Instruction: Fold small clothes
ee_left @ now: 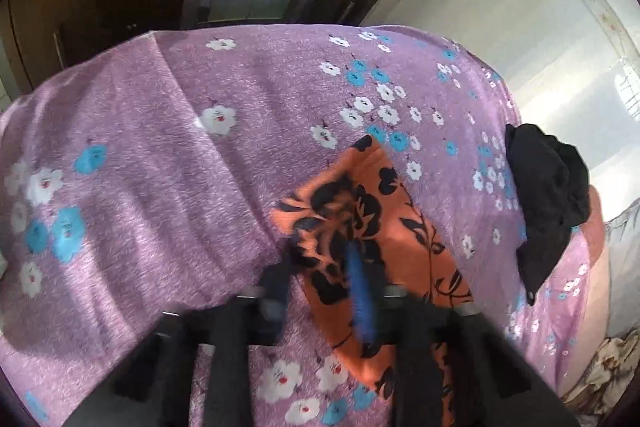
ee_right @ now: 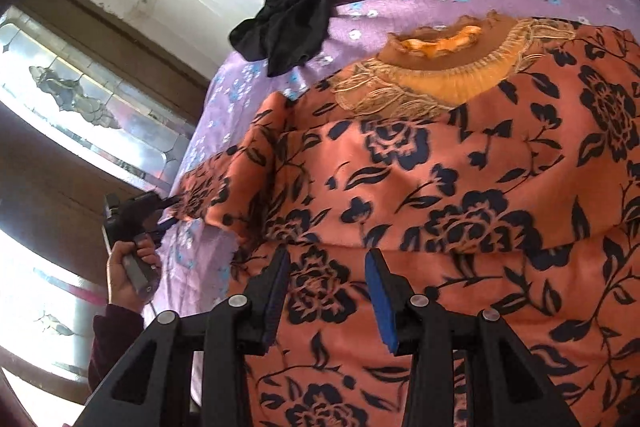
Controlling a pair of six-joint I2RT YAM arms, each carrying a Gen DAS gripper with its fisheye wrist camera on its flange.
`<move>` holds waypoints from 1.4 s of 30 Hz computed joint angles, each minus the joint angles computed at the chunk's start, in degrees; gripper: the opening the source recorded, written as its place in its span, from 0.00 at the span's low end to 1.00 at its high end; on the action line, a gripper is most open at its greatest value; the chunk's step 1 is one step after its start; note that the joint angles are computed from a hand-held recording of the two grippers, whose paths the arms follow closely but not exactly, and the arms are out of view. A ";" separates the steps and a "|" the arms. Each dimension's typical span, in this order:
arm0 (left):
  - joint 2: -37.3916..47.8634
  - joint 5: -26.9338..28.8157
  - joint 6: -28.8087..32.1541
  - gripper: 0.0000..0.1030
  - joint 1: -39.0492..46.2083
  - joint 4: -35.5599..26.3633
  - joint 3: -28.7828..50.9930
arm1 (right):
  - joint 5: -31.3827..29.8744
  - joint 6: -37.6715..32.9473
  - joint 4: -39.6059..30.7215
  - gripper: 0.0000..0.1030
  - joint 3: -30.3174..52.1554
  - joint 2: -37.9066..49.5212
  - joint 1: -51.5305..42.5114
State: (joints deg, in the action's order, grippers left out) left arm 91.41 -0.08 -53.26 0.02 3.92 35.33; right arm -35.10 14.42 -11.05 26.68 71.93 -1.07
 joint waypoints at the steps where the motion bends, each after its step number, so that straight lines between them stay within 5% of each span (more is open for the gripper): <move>1: 0.80 1.69 -0.37 0.10 0.80 1.91 -0.42 | -0.26 -0.15 -0.33 0.41 0.22 0.11 -0.53; 5: -0.75 -0.86 -0.71 0.08 -1.09 1.46 -0.55 | -0.98 0.39 0.33 0.41 0.22 -0.32 -2.59; 9: -5.93 -7.43 0.63 0.08 -7.83 -6.15 3.80 | -1.29 -0.01 0.16 0.41 -0.03 -1.92 -5.52; 17: -6.38 -20.38 3.99 0.08 -34.26 -20.07 23.44 | -6.47 -3.11 -2.06 0.41 2.44 -3.17 -22.36; 21: 3.05 -21.01 6.43 0.08 -46.77 -21.55 36.24 | -8.44 -6.40 -3.81 0.41 4.94 -2.11 -31.89; 28: 29.13 -13.31 14.87 0.11 -60.96 -25.21 66.83 | -11.55 -10.45 -4.72 0.41 10.81 4.43 -45.17; 31: 39.66 -9.91 17.97 0.35 -63.51 -35.27 82.86 | -13.03 -11.40 -5.34 0.56 13.82 8.87 -48.79; 32: 40.44 -10.67 17.47 0.40 -63.81 -36.37 84.25 | -13.43 -11.53 -5.89 0.67 14.83 10.52 -49.64; 34: 37.50 -12.24 15.94 0.55 -63.57 -33.69 79.93 | -15.15 -11.80 -6.99 0.68 16.46 13.38 -50.83; 38: 28.61 -15.26 10.75 0.62 -60.81 -28.99 66.94 | -14.39 -15.33 -11.81 0.68 20.43 18.27 -48.96; 42: 25.15 -19.78 5.59 0.63 -56.43 -32.15 60.38 | -4.98 -16.76 -13.00 0.68 22.54 23.25 -43.27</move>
State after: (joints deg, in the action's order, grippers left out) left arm 116.56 -19.86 -47.67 -56.40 -28.24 95.71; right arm -40.08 -2.34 -24.05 49.21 95.19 -44.34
